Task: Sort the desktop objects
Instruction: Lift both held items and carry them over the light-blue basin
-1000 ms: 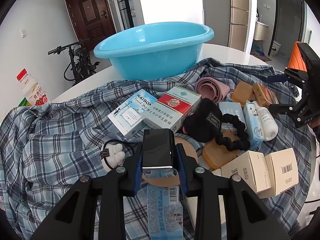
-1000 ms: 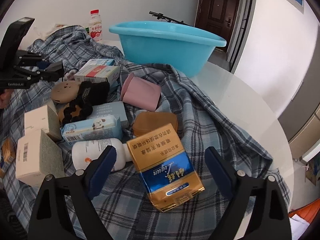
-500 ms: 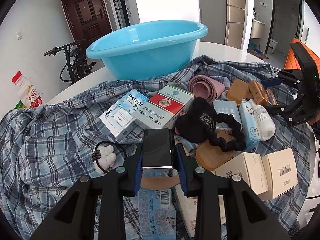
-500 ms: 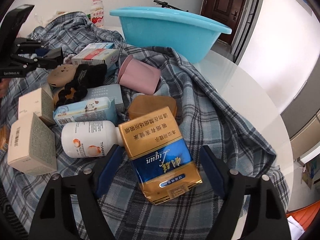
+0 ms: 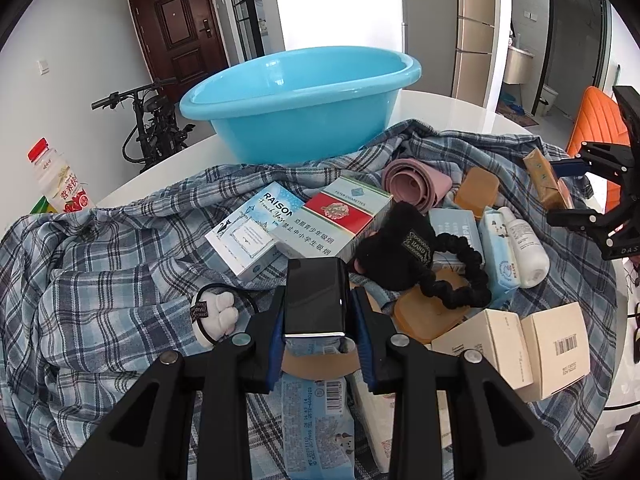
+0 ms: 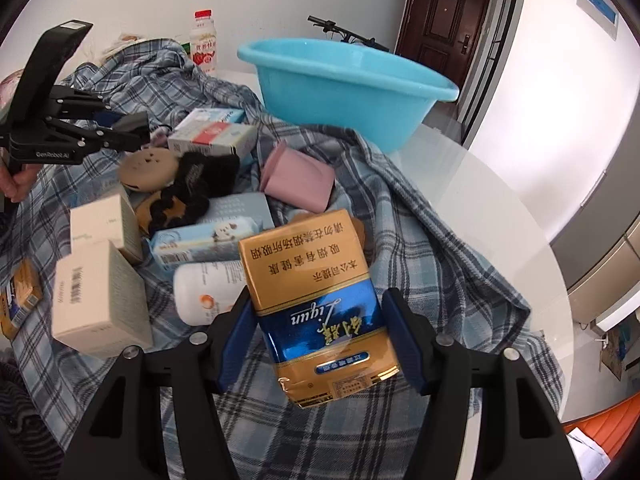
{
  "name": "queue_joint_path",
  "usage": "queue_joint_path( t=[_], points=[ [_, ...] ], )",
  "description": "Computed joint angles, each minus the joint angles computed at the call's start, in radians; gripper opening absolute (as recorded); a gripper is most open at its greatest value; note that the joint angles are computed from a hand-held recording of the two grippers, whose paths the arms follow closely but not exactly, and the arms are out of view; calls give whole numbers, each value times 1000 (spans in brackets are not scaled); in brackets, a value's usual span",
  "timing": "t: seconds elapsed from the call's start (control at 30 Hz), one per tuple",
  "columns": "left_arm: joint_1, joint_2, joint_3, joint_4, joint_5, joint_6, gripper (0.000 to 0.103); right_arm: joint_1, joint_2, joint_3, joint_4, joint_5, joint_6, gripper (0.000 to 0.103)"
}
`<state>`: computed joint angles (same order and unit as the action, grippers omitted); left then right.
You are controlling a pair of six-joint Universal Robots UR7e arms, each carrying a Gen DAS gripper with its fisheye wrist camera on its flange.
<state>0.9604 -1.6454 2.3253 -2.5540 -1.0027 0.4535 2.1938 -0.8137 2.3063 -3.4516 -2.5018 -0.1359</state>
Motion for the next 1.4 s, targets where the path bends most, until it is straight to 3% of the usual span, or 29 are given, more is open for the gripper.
queue_joint_path(
  t=[0.1, 0.3, 0.43, 0.63, 0.9, 1.07, 1.17, 1.23, 1.33, 1.4],
  points=[
    [-10, -10, 5, 5, -4, -2, 33, 23, 2, -15, 30, -18, 14, 61],
    [-28, -2, 0, -15, -13, -24, 33, 26, 2, -68, 57, 21, 72, 61],
    [-49, 13, -29, -9, -29, -55, 33, 43, 57, -156, -39, 32, -17, 61],
    [-101, 50, -62, -92, 9, -33, 33, 55, 87, -272, -33, 30, -112, 62],
    [-118, 164, -187, -155, -6, -35, 33, 55, 95, -410, -52, 49, -175, 62],
    [-111, 260, -296, -192, 16, -50, 33, 38, 121, -525, -36, 8, -205, 62],
    [-84, 303, -367, -192, -41, -104, 33, 17, 149, -596, -91, -2, -231, 62],
    [-77, 336, -394, -249, -39, -94, 33, 2, 180, -641, -161, -7, -279, 62],
    [-72, 405, -441, -335, 13, -66, 33, -28, 199, -679, -171, 11, -233, 62],
    [-47, 437, -489, -321, -18, -98, 33, -39, 215, -713, -176, 11, -212, 62]
  ],
)
